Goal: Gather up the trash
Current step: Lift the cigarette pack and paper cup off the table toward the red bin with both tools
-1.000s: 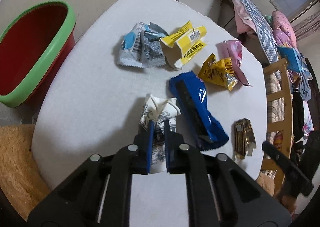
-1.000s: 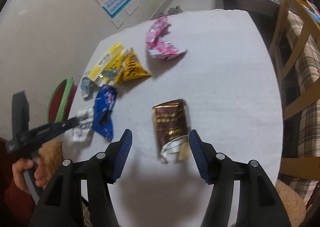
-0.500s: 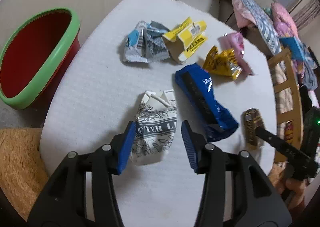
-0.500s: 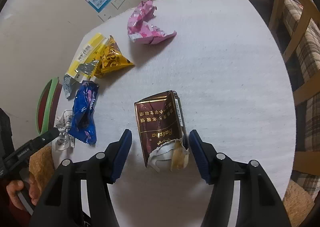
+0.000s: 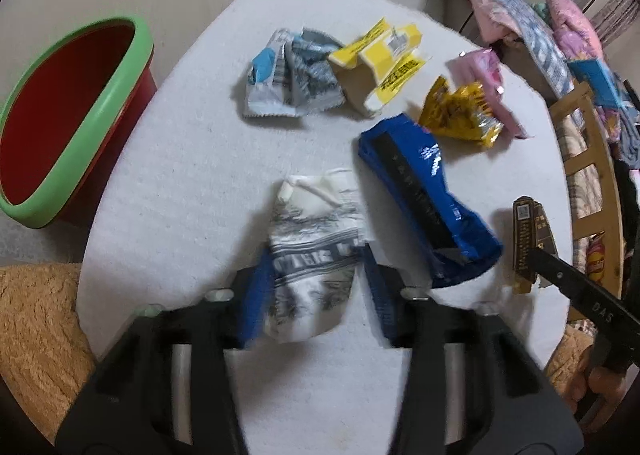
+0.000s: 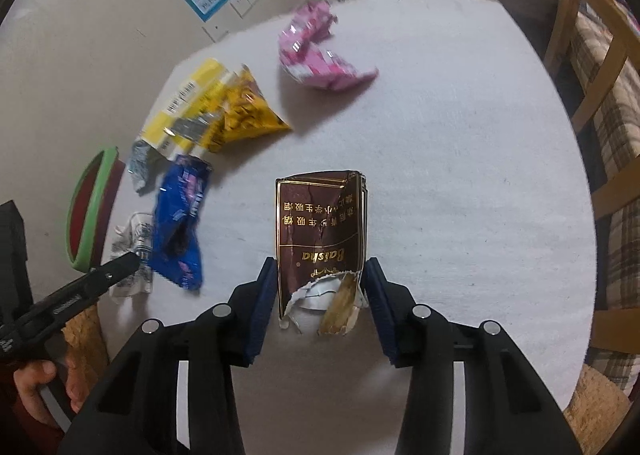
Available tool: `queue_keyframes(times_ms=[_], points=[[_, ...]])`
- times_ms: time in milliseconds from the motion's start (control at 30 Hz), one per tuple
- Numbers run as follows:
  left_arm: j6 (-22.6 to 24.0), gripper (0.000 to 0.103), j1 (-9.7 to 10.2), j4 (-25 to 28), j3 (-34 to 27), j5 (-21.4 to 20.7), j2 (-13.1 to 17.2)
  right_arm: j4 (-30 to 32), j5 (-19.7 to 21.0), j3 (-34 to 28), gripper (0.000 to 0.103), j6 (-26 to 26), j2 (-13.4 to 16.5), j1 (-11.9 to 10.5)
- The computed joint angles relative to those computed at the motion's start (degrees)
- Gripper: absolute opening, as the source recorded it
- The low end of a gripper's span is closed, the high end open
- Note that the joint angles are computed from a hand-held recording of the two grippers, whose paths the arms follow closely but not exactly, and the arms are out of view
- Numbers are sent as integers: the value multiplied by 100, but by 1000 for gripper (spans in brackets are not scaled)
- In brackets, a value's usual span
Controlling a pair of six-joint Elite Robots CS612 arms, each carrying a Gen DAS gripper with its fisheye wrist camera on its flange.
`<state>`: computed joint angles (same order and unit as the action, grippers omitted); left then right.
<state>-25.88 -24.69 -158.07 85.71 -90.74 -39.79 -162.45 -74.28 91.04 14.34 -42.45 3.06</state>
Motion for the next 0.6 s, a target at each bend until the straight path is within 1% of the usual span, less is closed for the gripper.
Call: queue_keyframes(times_ms=[33,67,133,267,400,433,500,533,600], points=[[11,15,-4,4,5,26,-21,-78,-19,35,43,-7,-44,12],[8,15,-2,-102,42,49,-55,-149,-48,55,43,-13,-84,32],[30,12,-5,-336,130,129,-127,-322,-82,114,43,-29,-172,54],[64,11,-15,-694,250,331,-267,-721,-69,160,43,-50,-299,98],[88,12,-9,-759,263,322,-313,-906,-8,116,43,-135,-358,140],[101,14,-9,-779,278,324,-314,-955,21,117,43,-129,-370,145],[174,29,-14,-736,308,368,-317,-1015,66,112,43,-125,-379,157],[191,39,-18,-720,305,370,-301,-1020,93,119,43,-139,-392,155],[229,47,-16,-597,269,335,-250,-984,110,89,43,-162,-383,168]])
